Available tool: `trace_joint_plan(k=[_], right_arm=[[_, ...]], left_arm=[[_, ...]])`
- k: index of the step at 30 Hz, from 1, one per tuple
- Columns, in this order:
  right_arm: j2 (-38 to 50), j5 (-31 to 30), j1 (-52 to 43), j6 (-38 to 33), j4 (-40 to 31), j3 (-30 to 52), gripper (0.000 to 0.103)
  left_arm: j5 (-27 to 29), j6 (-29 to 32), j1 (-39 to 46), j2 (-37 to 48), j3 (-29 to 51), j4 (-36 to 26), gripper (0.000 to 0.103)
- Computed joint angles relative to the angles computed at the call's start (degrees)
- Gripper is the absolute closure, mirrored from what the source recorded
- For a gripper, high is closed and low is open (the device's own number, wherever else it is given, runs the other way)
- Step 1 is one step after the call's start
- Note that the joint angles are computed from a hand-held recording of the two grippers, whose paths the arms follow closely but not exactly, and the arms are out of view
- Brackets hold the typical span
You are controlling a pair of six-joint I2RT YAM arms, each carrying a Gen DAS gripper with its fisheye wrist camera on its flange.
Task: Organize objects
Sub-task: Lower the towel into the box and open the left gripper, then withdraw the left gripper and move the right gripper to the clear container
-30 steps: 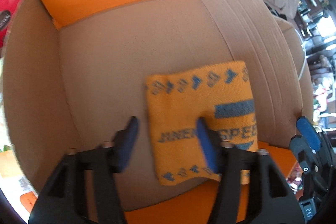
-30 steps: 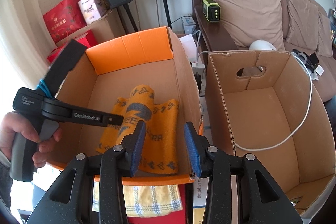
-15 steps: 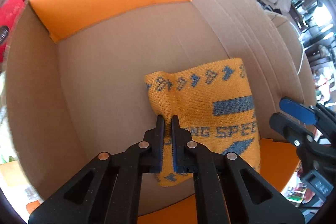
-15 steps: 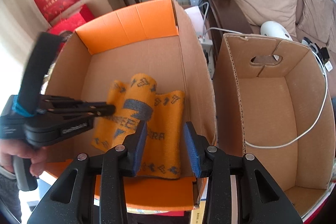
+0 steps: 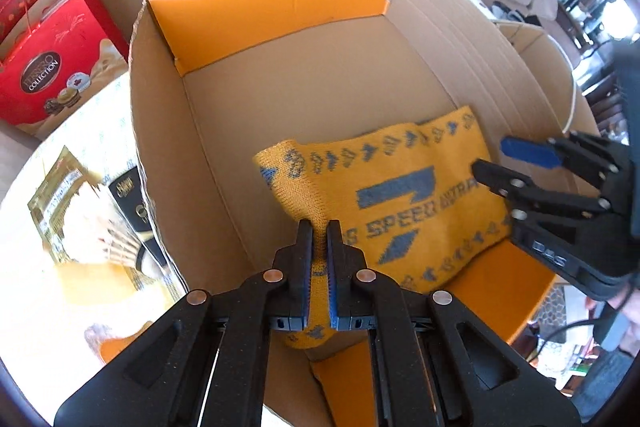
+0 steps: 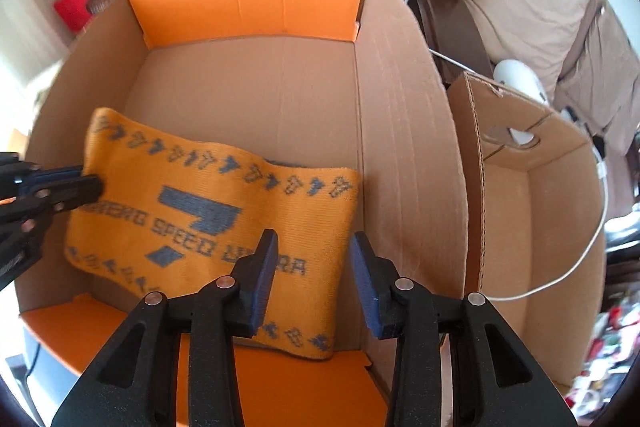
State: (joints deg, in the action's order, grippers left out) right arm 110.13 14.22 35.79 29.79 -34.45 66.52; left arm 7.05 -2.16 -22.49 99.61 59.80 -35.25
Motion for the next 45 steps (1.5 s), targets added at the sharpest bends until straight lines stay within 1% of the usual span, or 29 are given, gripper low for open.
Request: trace_joint_plan(k=[1, 3, 5, 6, 7, 9, 10, 12, 14, 15, 19, 21, 23, 29, 32, 35, 43, 45], right_arm=[[1.0, 0.7, 0.3, -0.3, -1.1, 1.1, 0.063], [1.9, 2.0, 0.9, -0.7, -2.4, 2.2, 0.063], [1.4, 3.0, 1.7, -0.1, -2.2, 1.9, 0.063], [0.5, 3.3, 2.1, 0.0, -1.3, 1.1, 0.063], [-0.5, 3.4, 2.4, 0.2, -0.4, 0.2, 0.063], [-2.1, 4.1, 2.9, 1.0, 0.7, -0.9, 0.063], [-2.9, 4.7, 3.4, 1.3, 1.3, -1.4, 0.063], [-5.0, 6.1, 4.6, 2.5, 2.3, -2.3, 0.057], [-6.2, 7.6, 6.0, 3.3, 2.5, -2.1, 0.053], [-7.4, 7.9, 6.6, 3.4, 3.2, -2.5, 0.048], [-9.6, 7.2, 8.3, 4.3, 4.1, -1.8, 0.041], [-9.9, 7.2, 9.5, 4.5, 4.3, -0.9, 0.034], [-10.1, 7.1, 10.7, 4.6, 4.6, 0.0, 0.033], [-9.1, 5.3, 15.0, 4.2, 6.6, 3.4, 0.029], [-7.4, 4.7, 17.0, 4.3, 6.7, 6.3, 0.029], [-4.8, 4.6, 19.0, 4.4, 6.9, 9.3, 0.029], [2.5, 3.5, 22.0, 5.5, 7.2, 16.3, 0.029], [4.1, 2.8, 22.4, 5.8, 7.0, 18.0, 0.023]], left_arm=[[-0.1, -0.5, -0.3, -0.4, -0.1, -0.4, 0.095], [0.0, -2.1, -0.5, -1.0, -0.3, -0.1, 0.086], [2.3, -2.7, 0.2, -3.0, -1.6, 0.9, 0.057], [3.5, -2.8, 0.8, -4.3, -2.2, 1.2, 0.053], [4.0, -2.9, 1.2, -5.9, -2.8, 1.3, 0.051], [3.9, -2.6, 1.4, -8.2, -3.5, 1.6, 0.050], [3.6, -2.3, 1.7, -10.1, -4.2, 1.7, 0.046], [3.0, -2.2, 2.4, -12.8, -5.3, 2.5, 0.039], [2.5, -1.7, 3.7, -15.6, -6.3, 2.5, 0.025], [2.0, -1.2, 4.3, -16.4, -6.7, 2.7, 0.023], [-0.9, 1.6, 7.1, -21.1, -8.3, 2.5, 0.016], [-0.4, 3.7, 9.7, -23.3, -8.9, 1.9, 0.012], [0.3, 6.1, 12.9, -25.6, -9.8, 1.2, 0.008], [4.6, 13.1, 25.5, -29.5, -12.9, 0.1, 0.007], [7.1, 16.6, 31.7, -30.3, -15.1, 0.7, 0.007], [7.8, 20.0, 36.4, -31.8, -18.5, 2.8, 0.007], [12.5, 27.4, 47.4, -30.6, -22.5, 4.7, 0.006], [13.4, 29.0, 49.6, -30.6, -22.9, 4.9, 0.001]])
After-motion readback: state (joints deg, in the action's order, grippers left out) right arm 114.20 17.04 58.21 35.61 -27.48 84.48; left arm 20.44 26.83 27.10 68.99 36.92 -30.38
